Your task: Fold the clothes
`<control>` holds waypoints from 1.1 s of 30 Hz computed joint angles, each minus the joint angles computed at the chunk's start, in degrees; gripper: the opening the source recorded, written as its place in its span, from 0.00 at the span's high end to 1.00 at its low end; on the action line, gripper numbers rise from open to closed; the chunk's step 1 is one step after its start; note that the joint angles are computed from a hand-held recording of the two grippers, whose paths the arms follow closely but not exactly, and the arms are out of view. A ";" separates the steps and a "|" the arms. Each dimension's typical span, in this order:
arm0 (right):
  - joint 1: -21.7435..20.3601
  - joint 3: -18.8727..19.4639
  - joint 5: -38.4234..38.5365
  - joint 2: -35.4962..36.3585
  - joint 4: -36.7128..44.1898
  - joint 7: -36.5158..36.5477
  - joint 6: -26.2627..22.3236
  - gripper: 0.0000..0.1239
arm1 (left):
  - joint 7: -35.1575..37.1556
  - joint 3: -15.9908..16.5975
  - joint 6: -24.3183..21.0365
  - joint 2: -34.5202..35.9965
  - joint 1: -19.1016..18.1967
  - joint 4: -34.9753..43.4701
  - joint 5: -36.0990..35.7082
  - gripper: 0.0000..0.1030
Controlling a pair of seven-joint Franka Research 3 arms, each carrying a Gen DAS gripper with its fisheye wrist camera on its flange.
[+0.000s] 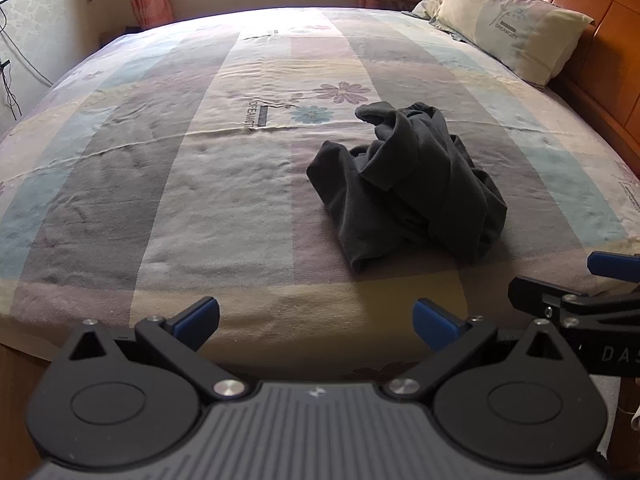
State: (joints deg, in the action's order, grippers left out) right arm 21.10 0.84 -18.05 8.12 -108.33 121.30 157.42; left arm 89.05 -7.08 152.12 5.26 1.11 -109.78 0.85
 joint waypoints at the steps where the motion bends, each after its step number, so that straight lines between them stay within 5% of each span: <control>1: -0.02 0.03 0.10 0.01 0.05 -0.13 -0.04 0.17 | 0.09 -0.02 0.12 0.04 0.02 0.02 -0.14 0.01; 33: 0.27 -0.08 -2.61 -0.30 -0.32 1.73 0.50 0.17 | -1.29 0.07 1.06 -0.38 -0.21 -0.67 1.53 0.01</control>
